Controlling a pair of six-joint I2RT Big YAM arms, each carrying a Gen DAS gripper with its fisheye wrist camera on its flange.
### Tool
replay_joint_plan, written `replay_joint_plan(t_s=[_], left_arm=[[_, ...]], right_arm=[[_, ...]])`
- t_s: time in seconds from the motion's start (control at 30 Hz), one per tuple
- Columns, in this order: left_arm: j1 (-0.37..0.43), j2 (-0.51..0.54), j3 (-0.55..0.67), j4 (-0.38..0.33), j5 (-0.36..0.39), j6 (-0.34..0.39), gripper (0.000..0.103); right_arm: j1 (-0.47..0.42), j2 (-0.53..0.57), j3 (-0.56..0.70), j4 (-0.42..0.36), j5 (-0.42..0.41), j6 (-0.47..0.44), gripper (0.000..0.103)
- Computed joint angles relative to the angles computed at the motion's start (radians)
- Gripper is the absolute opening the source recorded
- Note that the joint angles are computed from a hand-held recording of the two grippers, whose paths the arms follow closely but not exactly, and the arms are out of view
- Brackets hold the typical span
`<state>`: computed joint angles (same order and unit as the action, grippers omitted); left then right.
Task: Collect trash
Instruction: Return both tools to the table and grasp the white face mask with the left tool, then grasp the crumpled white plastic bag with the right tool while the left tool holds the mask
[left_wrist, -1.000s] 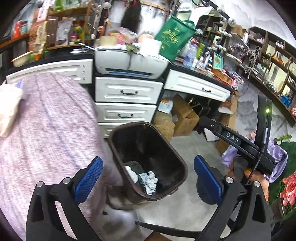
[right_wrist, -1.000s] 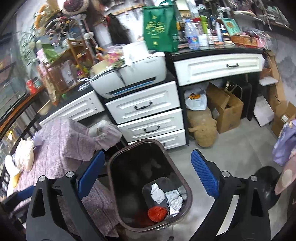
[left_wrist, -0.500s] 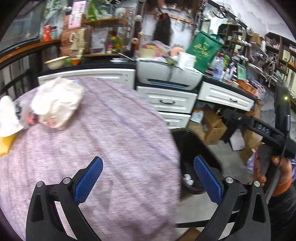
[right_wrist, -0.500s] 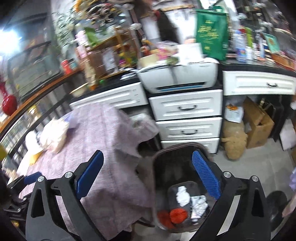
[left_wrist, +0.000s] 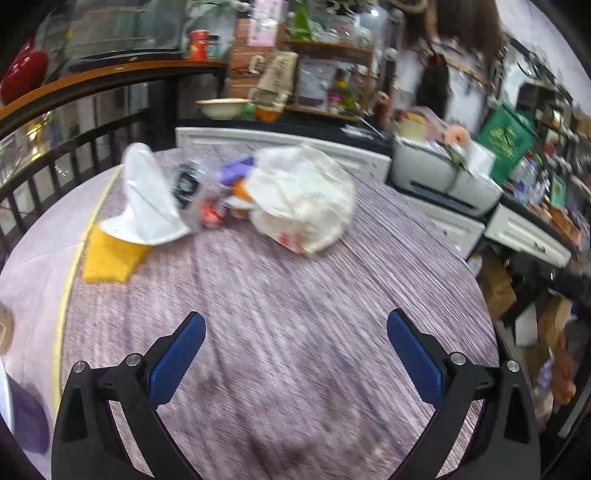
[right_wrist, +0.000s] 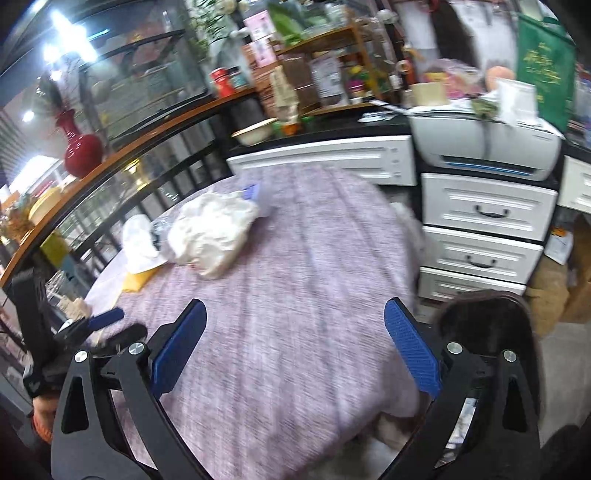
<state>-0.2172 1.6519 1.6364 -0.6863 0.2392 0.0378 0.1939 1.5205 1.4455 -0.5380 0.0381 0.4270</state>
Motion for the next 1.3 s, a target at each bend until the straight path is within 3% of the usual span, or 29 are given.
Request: replay_joint_plan(t_s=[0.13, 0.27, 0.37, 0.5, 0.57, 0.63, 0.7, 0.73, 0.8, 0.97, 1.0, 1.1, 1.2, 1.3], left_arm=[[0.047, 0.058, 0.082, -0.016, -0.021, -0.037, 0.097], [0.106, 0.138, 0.206, -0.044, 0.010, -0.148, 0.097], [0.131, 0.203, 0.305, -0.045, 0.034, -0.219, 0.088], [0.133, 0.305, 0.453, -0.125, 0.047, -0.224, 0.072], [0.133, 0.339, 0.496, -0.161, 0.065, -0.233, 0.057], [0.138, 0.351, 0.499, -0.164, 0.109, -0.263, 0.027], [0.147, 0.337, 0.463, -0.136, 0.159, -0.300, 0.008], [0.150, 0.324, 0.437, -0.114, 0.172, -0.311, 0.006], [0.157, 0.286, 0.381, -0.055, 0.192, -0.336, 0.004], [0.166, 0.145, 0.186, 0.248, 0.255, -0.406, 0.004], [0.166, 0.118, 0.139, 0.329, 0.300, -0.423, 0.004], [0.155, 0.090, 0.086, 0.425, 0.398, -0.454, 0.004], [0.148, 0.099, 0.090, 0.434, 0.471, -0.493, 0.004], [0.145, 0.101, 0.091, 0.429, 0.464, -0.495, 0.004]], right_arm=[[0.018, 0.069, 0.080, -0.034, -0.044, -0.002, 0.095], [0.037, 0.117, 0.137, -0.063, -0.050, -0.024, 0.095], [0.047, 0.142, 0.166, -0.083, -0.045, -0.044, 0.095], [0.048, 0.166, 0.192, -0.106, -0.047, -0.050, 0.095], [0.047, 0.183, 0.212, -0.122, -0.042, -0.051, 0.095], [0.045, 0.194, 0.223, -0.132, -0.038, -0.054, 0.095], [0.045, 0.209, 0.243, -0.148, -0.036, -0.059, 0.095], [0.045, 0.221, 0.257, -0.158, -0.038, -0.064, 0.095], [0.046, 0.242, 0.284, -0.169, -0.042, -0.075, 0.095], [0.058, 0.326, 0.404, -0.208, -0.071, -0.107, 0.095], [0.061, 0.343, 0.428, -0.219, -0.076, -0.113, 0.095], [0.071, 0.427, 0.556, -0.282, -0.087, -0.146, 0.095], [0.074, 0.501, 0.670, -0.331, -0.098, -0.159, 0.095], [0.073, 0.561, 0.763, -0.372, -0.082, -0.162, 0.095]])
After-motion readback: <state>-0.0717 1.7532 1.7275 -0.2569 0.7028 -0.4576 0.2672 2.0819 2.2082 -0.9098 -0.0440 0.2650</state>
